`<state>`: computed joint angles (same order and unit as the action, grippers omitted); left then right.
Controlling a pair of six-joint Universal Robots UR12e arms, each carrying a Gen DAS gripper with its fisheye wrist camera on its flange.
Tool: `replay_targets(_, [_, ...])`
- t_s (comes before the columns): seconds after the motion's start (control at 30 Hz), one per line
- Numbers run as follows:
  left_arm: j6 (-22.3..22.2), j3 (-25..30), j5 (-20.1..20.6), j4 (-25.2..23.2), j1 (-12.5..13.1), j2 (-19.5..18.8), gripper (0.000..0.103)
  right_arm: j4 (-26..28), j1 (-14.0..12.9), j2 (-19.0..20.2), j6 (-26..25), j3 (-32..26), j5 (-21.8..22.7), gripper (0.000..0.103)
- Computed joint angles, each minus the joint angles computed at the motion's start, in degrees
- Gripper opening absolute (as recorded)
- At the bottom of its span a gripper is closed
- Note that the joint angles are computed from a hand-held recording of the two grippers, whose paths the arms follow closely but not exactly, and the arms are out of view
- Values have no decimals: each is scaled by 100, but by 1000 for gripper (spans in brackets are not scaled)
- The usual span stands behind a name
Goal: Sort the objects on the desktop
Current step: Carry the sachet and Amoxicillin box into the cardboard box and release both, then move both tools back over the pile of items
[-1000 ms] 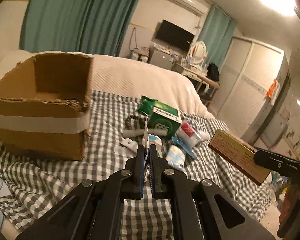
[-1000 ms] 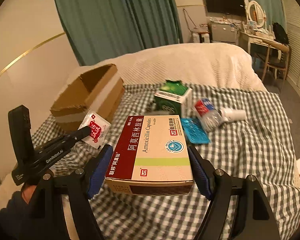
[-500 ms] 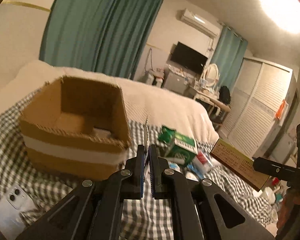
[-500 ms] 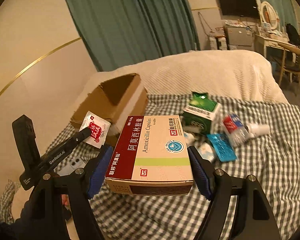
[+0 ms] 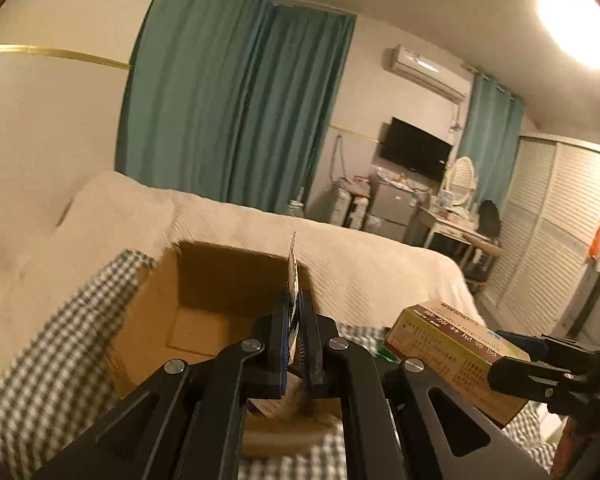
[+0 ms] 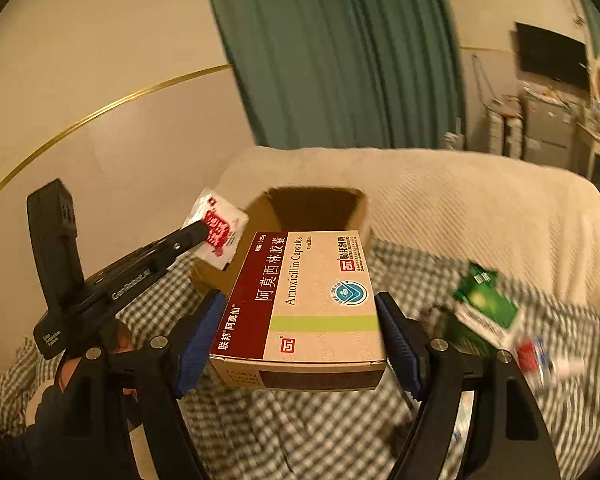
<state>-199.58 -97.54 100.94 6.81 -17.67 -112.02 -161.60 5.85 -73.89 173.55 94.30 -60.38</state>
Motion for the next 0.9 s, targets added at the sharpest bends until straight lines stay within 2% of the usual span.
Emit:
replay_targets(0.17, [-273, -16, 202, -224, 157, -92, 5, 245, 210, 412, -55, -544, 21, 75])
replay_targets(0.33, [-525, -122, 52, -375, 312, -223, 5, 560, 440, 791, -205, -960, -211, 74])
replay_targets(0.5, [-500, -67, -57, -613, 358, -340, 5, 775, 591, 1054, -245, -1149, -525, 75])
replay_targets(0.6, [-469, -62, -78, -784, 347, -330, 10, 719, 611, 1099, -231, -1153, -630, 75])
replay_targets(0.63, [-439, -52, -27, -870, 329, -321, 21, 671, 611, 1095, -217, -1140, -659, 75])
replay_targets(0.67, [-406, -40, 26, -961, 304, -311, 40, 557, 601, 1068, -192, -1085, -676, 76])
replay_targets(0.73, [-447, -64, 229, -1012, 232, -276, 68, 386, 575, 1008, -168, -1012, -709, 80])
replay_targets(0.8, [-509, -173, 286, -780, 176, -216, 71, 167, 527, 861, -211, -820, -778, 80])
replay_targets(0.9, [-533, -252, 223, -867, 82, -73, 74, -146, 457, 602, -390, -519, -1041, 80])
